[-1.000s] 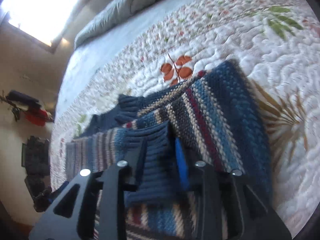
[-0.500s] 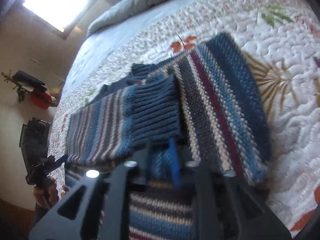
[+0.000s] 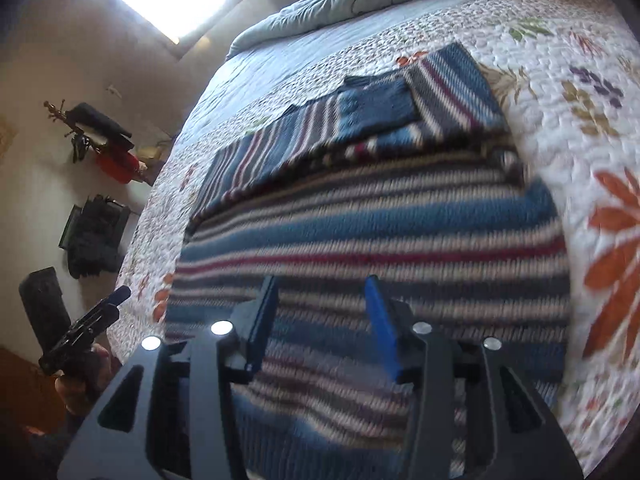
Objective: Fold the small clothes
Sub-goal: 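Move both tools to the ribbed hem of the sweater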
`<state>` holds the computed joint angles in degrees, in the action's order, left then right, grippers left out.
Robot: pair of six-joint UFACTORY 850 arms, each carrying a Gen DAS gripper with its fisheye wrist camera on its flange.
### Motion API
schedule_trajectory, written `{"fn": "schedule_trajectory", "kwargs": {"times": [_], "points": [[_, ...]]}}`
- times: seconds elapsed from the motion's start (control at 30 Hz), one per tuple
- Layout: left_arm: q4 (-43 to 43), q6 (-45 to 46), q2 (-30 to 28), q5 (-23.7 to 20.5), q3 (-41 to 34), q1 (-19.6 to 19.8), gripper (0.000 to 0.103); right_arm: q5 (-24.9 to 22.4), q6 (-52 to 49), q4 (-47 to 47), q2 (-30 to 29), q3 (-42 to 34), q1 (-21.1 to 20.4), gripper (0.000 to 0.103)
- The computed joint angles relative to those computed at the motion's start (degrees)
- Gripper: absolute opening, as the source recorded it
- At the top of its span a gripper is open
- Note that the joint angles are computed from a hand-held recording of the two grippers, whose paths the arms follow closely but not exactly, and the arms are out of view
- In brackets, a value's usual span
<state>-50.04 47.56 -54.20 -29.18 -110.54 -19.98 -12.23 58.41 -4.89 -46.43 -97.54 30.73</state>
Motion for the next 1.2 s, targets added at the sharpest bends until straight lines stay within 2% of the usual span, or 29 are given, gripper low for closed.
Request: {"fn": "schedule_trajectory", "kwargs": {"times": [0.1,0.23,0.27,0.37,0.57,0.73,0.8,0.9,1.0,1.07,1.2], "points": [[0.9,2.4,8.1,5.6,11.1,-1.8,0.099,1.9,6.2,-3.4,2.6,4.1,2.4,0.054],[-2.8,8.3,15.4,10.3,20.7,-3.0,0.099,1.3,22.6,-18.0,6.2,7.9,5.9,0.061],[-5.1,11.2,17.3,11.2,23.1,-3.3,0.099,1.1,26.7,-21.8,7.0,8.6,6.6,0.066],[-9.1,16.0,21.8,13.3,28.6,-4.0,0.099,0.6,39.7,-33.7,9.7,11.2,8.7,0.070],[-13.0,19.6,26.8,15.5,35.4,-4.6,0.099,-3.9,51.5,-45.6,13.6,14.5,12.2,0.076],[-10.0,16.0,28.9,17.1,39.3,-5.1,0.099,-7.0,60.1,-52.7,16.3,17.6,14.7,0.083],[-9.4,14.2,29.2,16.0,40.2,-4.5,0.099,-8.1,61.9,-53.6,17.2,18.8,15.4,0.084],[-16.4,19.1,29.8,12.1,41.6,-2.2,0.099,-9.4,64.8,-54.8,19.2,21.2,16.5,0.087],[-20.7,20.0,27.5,0.9,40.1,1.9,0.099,-8.2,69.3,-57.1,20.8,24.1,16.7,0.088],[-22.1,15.8,24.2,-6.8,37.6,5.0,0.099,-6.6,72.2,-58.4,21.5,25.8,16.4,0.088],[-24.4,7.9,18.2,-15.4,33.4,8.8,0.099,-0.2,79.9,-62.3,22.7,29.6,14.6,0.091]]}}
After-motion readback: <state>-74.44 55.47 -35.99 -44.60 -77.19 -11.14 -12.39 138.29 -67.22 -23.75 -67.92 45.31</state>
